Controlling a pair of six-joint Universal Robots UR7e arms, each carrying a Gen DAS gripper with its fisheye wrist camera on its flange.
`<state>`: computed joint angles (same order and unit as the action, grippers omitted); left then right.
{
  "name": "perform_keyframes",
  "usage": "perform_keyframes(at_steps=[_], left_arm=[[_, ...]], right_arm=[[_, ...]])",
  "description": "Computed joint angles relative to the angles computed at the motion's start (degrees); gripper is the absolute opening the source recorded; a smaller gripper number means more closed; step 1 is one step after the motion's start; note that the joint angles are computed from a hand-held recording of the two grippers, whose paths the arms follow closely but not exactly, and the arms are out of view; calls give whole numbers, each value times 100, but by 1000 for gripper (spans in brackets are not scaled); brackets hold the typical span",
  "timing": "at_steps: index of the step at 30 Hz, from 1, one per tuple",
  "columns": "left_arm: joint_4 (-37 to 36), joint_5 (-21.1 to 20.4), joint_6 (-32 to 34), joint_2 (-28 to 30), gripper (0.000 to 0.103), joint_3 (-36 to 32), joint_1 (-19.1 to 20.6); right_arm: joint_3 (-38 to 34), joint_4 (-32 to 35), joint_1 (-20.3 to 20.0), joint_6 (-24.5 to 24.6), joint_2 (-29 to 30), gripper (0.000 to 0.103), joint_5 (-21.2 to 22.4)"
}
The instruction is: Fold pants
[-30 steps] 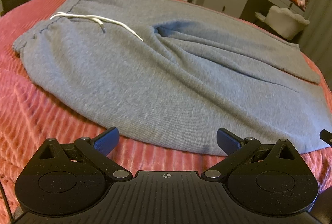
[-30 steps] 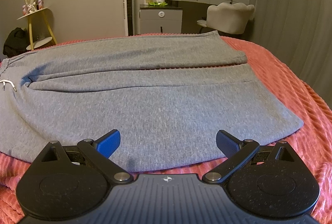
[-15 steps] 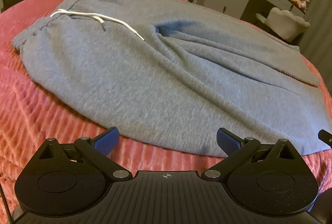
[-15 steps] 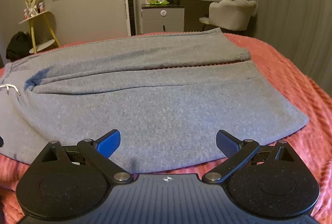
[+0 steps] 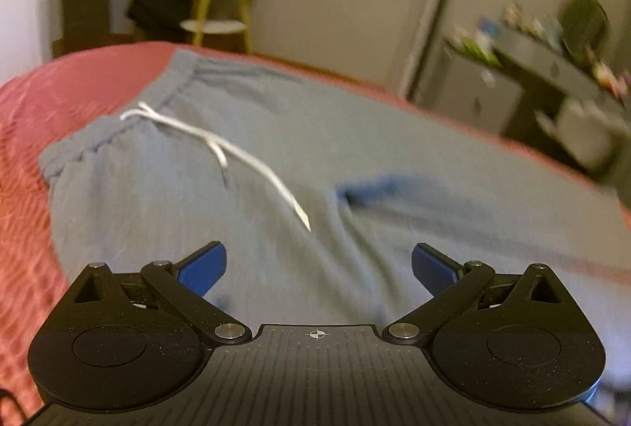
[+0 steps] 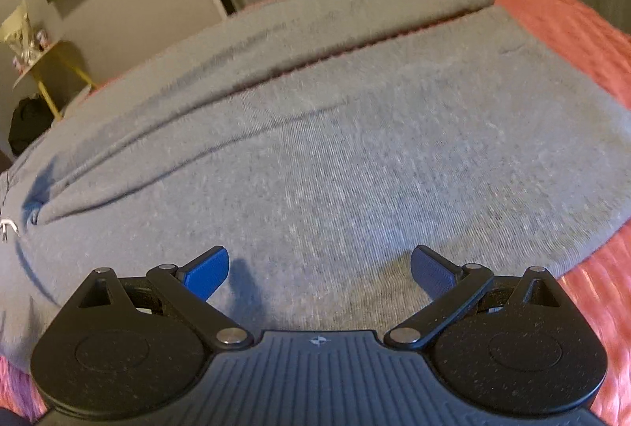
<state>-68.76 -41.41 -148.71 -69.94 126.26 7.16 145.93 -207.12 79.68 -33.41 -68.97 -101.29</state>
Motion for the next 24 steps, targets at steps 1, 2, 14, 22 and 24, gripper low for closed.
perform_keyframes(at_steps=[1, 2, 14, 22, 24], left_arm=[[233, 136, -314, 3, 103, -12, 148], [477, 215, -646, 35, 103, -31, 315], [1420, -34, -2114, 558, 103, 180, 1009], [1005, 50, -1741, 420, 103, 330, 1283], [1004, 92, -1742, 418, 103, 342, 1338]], right_arm=[[-94, 286, 43, -52, -52, 99, -96], [-234, 671, 139, -171, -97, 99, -300], [-4596, 2955, 1276, 2083, 1661, 89, -889], [-7719, 3289, 1499, 3001, 3805, 57, -1910], [-8124, 3540, 1458, 3353, 4063, 55, -2116]])
